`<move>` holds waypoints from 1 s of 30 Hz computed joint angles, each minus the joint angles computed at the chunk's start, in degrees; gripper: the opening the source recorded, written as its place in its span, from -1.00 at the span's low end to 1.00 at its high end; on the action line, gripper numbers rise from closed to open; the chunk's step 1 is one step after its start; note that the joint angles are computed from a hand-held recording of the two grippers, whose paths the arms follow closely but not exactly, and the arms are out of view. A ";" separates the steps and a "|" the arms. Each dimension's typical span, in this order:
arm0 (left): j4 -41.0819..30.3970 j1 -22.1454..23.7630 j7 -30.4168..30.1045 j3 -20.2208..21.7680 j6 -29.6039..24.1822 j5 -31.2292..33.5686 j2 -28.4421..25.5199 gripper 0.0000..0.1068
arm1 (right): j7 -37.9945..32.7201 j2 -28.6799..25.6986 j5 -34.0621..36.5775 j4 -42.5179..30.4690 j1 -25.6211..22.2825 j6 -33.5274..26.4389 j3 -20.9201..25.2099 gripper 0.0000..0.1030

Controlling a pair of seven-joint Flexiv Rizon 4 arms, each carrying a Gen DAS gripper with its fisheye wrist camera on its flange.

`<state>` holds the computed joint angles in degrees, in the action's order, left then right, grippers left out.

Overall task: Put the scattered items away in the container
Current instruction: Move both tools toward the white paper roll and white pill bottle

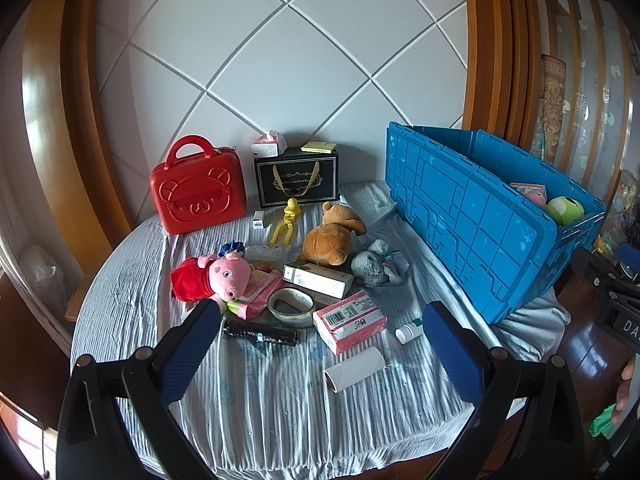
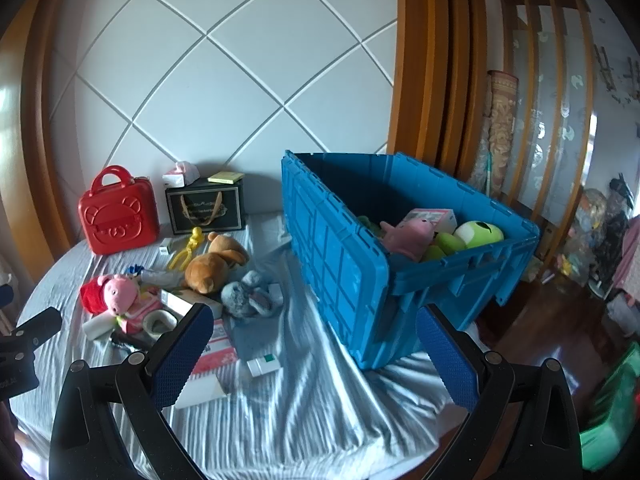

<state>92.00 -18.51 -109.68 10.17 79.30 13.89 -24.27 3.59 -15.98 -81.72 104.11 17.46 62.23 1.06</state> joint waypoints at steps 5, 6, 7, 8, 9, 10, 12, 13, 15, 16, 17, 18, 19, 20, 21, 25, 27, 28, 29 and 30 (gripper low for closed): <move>0.11 -0.28 -0.42 0.20 0.00 0.22 -0.06 0.92 | -0.21 -0.34 -0.09 -0.17 -0.04 0.62 -0.08 0.99; 0.15 -0.36 -0.59 0.28 -0.03 0.32 -0.07 0.92 | -0.31 -0.45 -0.05 -0.23 -0.07 0.78 -0.11 0.99; 0.12 -0.45 -0.79 0.34 -0.08 0.41 -0.13 0.92 | -0.43 -0.55 0.04 -0.28 -0.08 0.89 -0.15 0.99; 0.16 -0.51 -0.95 0.37 -0.11 0.48 -0.13 0.92 | -0.57 -0.64 0.14 -0.34 -0.08 0.99 -0.19 0.99; 0.20 -0.52 -1.05 0.37 -0.13 0.52 -0.11 0.92 | -0.68 -0.73 0.21 -0.38 -0.10 1.14 -0.24 0.99; 0.20 -0.52 -1.16 0.33 -0.15 0.54 -0.16 0.92 | -0.75 -0.80 0.25 -0.39 -0.14 1.35 -0.30 0.99; 0.03 -0.47 -1.26 0.27 -0.39 0.50 -0.34 0.92 | -0.90 -1.00 0.26 -0.51 -0.23 1.89 -0.44 0.99; -0.14 -0.51 -1.36 0.32 -0.63 0.52 -0.43 0.92 | -1.04 -1.11 0.28 -0.58 -0.26 2.15 -0.51 0.99; -0.27 -0.57 -1.75 0.40 -0.91 0.59 -0.60 0.92 | -1.43 -1.47 0.31 -0.83 -0.31 2.76 -0.66 0.99; -0.39 -0.52 -1.87 0.37 -1.09 0.56 -0.72 0.92 | -1.64 -1.62 0.33 -0.92 -0.32 3.10 -0.72 0.99; -0.65 -0.70 -2.26 0.60 -1.40 0.70 -0.89 0.92 | -1.92 -1.81 0.45 -1.04 -0.34 3.44 -0.79 0.99; -0.87 -0.78 -2.58 0.70 -1.67 0.79 -1.05 0.92 | -2.20 -2.06 0.60 -1.20 -0.36 3.82 -0.88 0.99; -1.06 -0.85 -2.89 0.78 -1.90 0.91 -1.21 0.92 | -2.66 -2.37 0.89 -1.47 -0.38 4.22 -0.97 0.99; -1.29 -0.99 -3.31 0.95 -2.16 1.10 -1.38 0.92 | -2.98 -2.65 1.01 -1.68 -0.37 4.68 -1.12 0.99; -1.52 -1.03 -3.64 1.03 -2.45 1.22 -1.58 0.92 | -3.34 -2.99 1.15 -1.93 -0.37 5.17 -1.27 0.99; -2.35 -1.00 -4.62 0.98 -3.77 1.52 -2.48 0.92 | -5.70 -4.67 2.37 -3.09 -0.39 7.75 -1.92 0.99; -2.91 -1.24 -5.53 1.27 -4.42 1.91 -3.13 0.92 | -7.81 -5.84 3.51 -3.78 -0.36 9.42 -2.29 0.99; -3.20 -1.23 -5.91 1.29 -4.67 1.99 -3.53 0.92 | -8.96 -6.51 4.07 -4.14 -0.31 10.37 -2.54 0.99; -3.50 -1.16 -6.23 1.22 -4.88 1.97 -3.98 0.92 | -10.37 -7.26 4.86 -4.54 -0.21 11.21 -2.77 1.00; -3.62 -0.93 -6.43 1.01 -4.88 1.79 -4.44 0.92 | -11.89 -8.06 5.71 -4.91 -0.07 12.06 -3.02 1.00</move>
<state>88.37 -19.44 -116.11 11.18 74.41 15.68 -28.71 -8.30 -24.04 -76.01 99.20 17.39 74.29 -1.96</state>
